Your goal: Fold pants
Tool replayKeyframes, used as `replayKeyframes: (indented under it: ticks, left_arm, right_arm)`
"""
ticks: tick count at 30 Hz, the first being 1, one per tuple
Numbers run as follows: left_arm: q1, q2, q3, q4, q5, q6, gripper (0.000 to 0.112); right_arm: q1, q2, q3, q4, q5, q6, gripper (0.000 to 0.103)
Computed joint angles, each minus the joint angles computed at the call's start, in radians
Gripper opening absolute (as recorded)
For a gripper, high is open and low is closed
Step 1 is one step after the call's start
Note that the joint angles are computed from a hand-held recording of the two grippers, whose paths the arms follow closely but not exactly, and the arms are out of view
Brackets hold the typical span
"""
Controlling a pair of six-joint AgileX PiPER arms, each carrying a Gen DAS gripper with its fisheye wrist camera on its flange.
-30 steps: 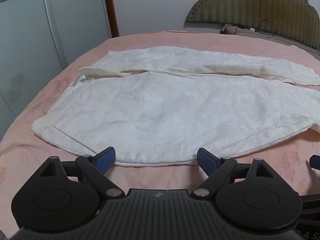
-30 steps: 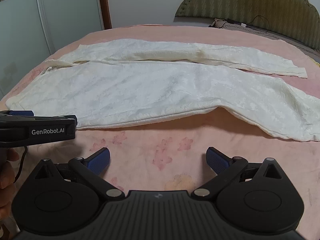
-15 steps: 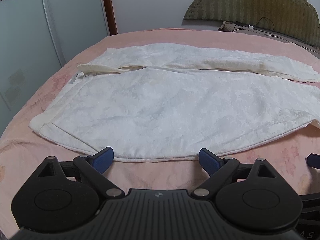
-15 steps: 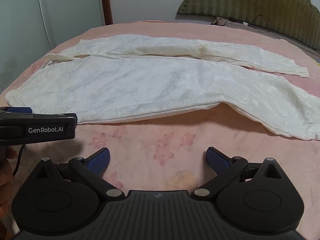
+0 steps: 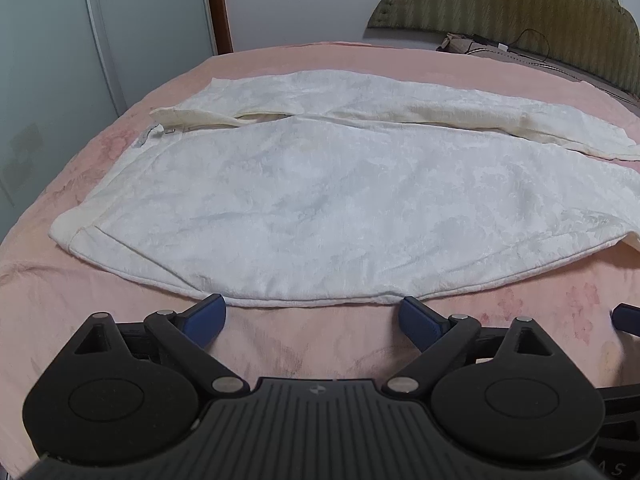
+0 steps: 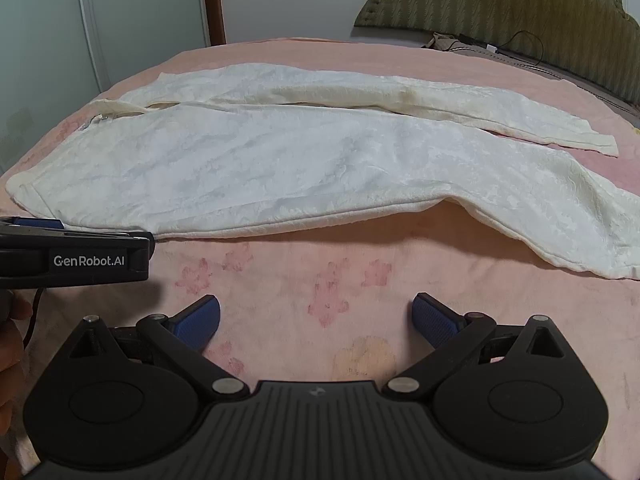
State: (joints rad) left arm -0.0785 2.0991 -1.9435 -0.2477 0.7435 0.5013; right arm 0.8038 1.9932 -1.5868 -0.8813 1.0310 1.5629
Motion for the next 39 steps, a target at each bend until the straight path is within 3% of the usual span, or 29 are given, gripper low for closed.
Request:
replayKeyframes:
  ticks: [25, 28, 30, 31, 33, 35, 37, 39]
  left_arm:
    - [0.002, -0.009, 0.022, -0.005, -0.012, 0.025, 0.097]
    - [0.015, -0.011, 0.008, -0.038, 0.023, 0.06, 0.095]
    - [0.038, -0.02, 0.003, -0.113, 0.06, 0.132, 0.095]
    - [0.051, -0.026, 0.001, -0.144, 0.075, 0.162, 0.094]
    - [0.078, -0.037, -0.014, -0.209, 0.107, 0.207, 0.094]
    - [0.103, -0.034, -0.053, -0.262, 0.127, 0.224, 0.095]
    - [0.107, -0.001, -0.135, -0.248, 0.136, 0.168, 0.096]
    - [0.102, 0.061, -0.26, -0.204, 0.156, 0.079, 0.096]
  right_arm:
    - [0.012, -0.01, 0.065, -0.076, -0.037, 0.054, 0.103]
    - [0.015, -0.017, 0.082, -0.09, -0.053, 0.034, 0.103]
    - [0.001, -0.068, 0.144, -0.094, -0.135, 0.002, 0.103]
    - [-0.006, -0.143, 0.222, -0.122, -0.233, 0.034, 0.103]
    - [-0.012, -0.234, 0.32, -0.235, -0.347, 0.141, 0.103]
    - [-0.015, -0.268, 0.348, -0.299, -0.378, 0.183, 0.103]
    - [-0.031, -0.292, 0.309, -0.371, -0.363, 0.124, 0.103]
    - [-0.065, -0.258, 0.225, -0.339, -0.336, -0.006, 0.103]
